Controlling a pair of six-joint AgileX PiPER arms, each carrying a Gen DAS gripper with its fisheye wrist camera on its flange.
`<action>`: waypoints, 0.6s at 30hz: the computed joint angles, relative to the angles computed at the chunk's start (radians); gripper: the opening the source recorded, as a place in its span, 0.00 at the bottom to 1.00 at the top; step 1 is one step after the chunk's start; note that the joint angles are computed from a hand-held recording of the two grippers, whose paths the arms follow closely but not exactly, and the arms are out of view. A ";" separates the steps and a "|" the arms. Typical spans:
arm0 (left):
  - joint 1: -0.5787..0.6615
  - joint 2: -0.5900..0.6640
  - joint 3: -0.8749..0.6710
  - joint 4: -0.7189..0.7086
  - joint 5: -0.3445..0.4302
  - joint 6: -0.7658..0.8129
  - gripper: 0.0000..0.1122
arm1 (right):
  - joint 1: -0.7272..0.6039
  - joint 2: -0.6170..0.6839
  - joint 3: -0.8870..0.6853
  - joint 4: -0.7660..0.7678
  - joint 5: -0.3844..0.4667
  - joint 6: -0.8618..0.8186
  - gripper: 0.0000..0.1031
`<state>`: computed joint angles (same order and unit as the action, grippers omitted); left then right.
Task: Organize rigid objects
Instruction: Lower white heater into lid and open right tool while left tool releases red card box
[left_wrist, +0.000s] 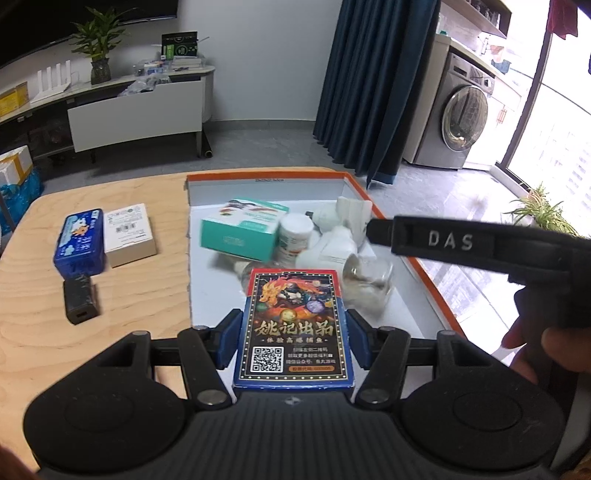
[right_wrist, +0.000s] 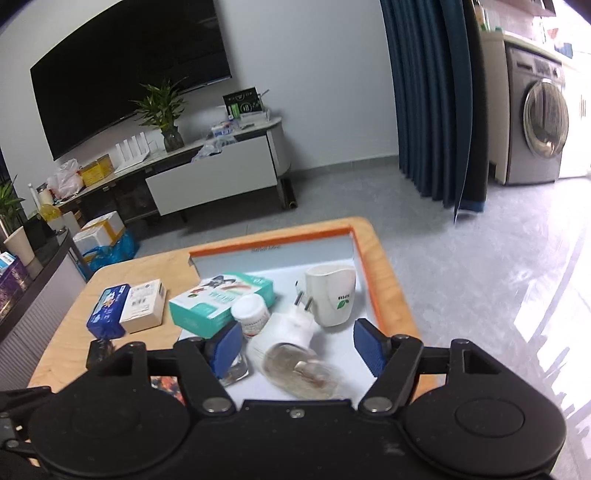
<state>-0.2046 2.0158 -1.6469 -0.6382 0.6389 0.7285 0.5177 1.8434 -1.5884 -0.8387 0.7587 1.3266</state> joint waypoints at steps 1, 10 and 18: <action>-0.002 0.004 -0.003 -0.008 0.004 0.010 0.54 | 0.005 -0.007 0.006 -0.018 0.005 0.015 0.78; 0.017 0.007 0.003 -0.168 0.074 0.174 0.71 | 0.031 -0.051 0.033 -0.073 0.033 0.072 0.78; 0.072 -0.039 0.009 -0.087 0.039 0.090 0.71 | 0.079 -0.038 -0.019 -0.080 0.073 0.064 0.78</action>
<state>-0.1329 1.9771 -1.6377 -0.7248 0.6775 0.8188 0.5972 1.8057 -1.6076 -0.9184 0.8321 1.3907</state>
